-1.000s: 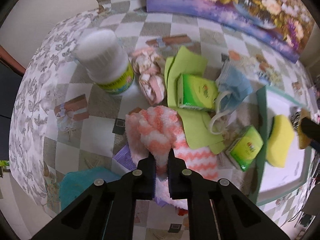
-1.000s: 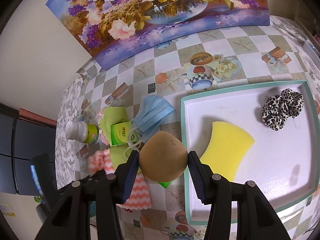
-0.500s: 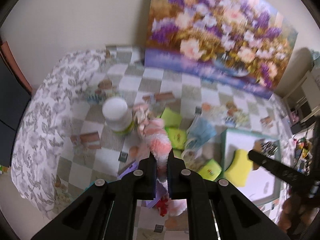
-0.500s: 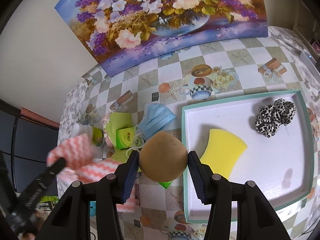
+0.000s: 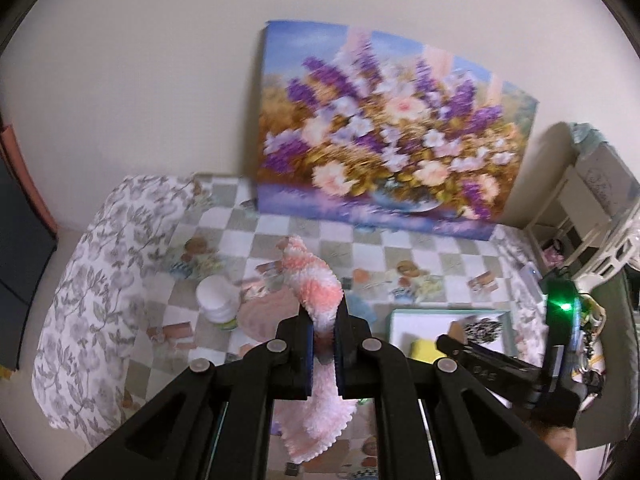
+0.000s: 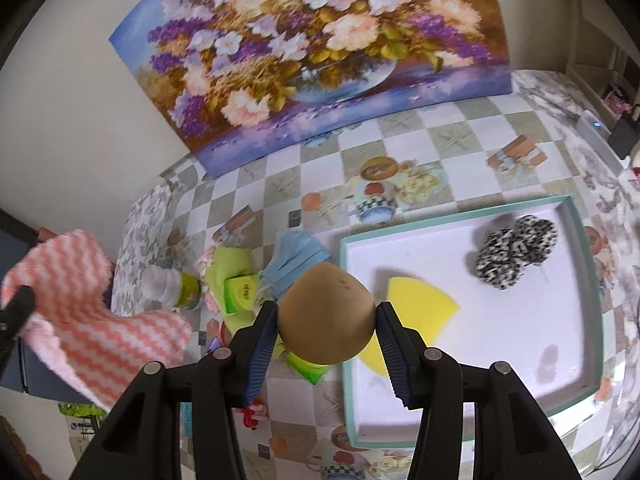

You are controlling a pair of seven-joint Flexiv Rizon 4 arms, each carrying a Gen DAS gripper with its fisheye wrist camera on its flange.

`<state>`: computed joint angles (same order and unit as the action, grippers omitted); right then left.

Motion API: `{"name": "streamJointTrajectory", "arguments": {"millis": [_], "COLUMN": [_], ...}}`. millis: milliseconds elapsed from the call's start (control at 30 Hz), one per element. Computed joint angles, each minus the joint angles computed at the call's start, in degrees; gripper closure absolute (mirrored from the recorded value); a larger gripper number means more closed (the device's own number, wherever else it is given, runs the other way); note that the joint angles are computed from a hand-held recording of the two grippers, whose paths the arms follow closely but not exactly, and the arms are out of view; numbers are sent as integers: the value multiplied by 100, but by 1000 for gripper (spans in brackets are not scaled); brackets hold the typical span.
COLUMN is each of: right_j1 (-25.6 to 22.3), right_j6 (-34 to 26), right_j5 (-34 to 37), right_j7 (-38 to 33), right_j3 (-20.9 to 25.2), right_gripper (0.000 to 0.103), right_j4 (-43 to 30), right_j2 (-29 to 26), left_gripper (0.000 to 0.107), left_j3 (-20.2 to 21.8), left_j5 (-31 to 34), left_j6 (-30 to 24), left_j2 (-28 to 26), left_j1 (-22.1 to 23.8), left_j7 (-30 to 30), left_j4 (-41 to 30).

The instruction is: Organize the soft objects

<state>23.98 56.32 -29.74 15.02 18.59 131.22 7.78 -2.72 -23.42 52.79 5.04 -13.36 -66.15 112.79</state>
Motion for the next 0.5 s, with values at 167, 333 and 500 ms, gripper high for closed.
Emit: {"name": "streamJointTrajectory", "arguments": {"millis": [167,333,500], "right_j1": [-67,-132,-211], "right_j6": [-327,-855,-1397], "right_j5": [157,528,1047], "right_j7": [75,88,77], "right_j3": [63,166,225], "right_gripper": [51,51,51], "right_j4": [210,478,791], "right_j2": [361,851,1425], "left_gripper": [99,99,99], "left_j3": [-147,-344,-571], "left_j5": [-211,-309,-316], "left_j6": [55,-33,-54], "left_j2": [38,-61,-243], "left_j1": [-247,-544,-881], "left_j7": [151,189,209], "left_j4": [15,-46,-126]}}
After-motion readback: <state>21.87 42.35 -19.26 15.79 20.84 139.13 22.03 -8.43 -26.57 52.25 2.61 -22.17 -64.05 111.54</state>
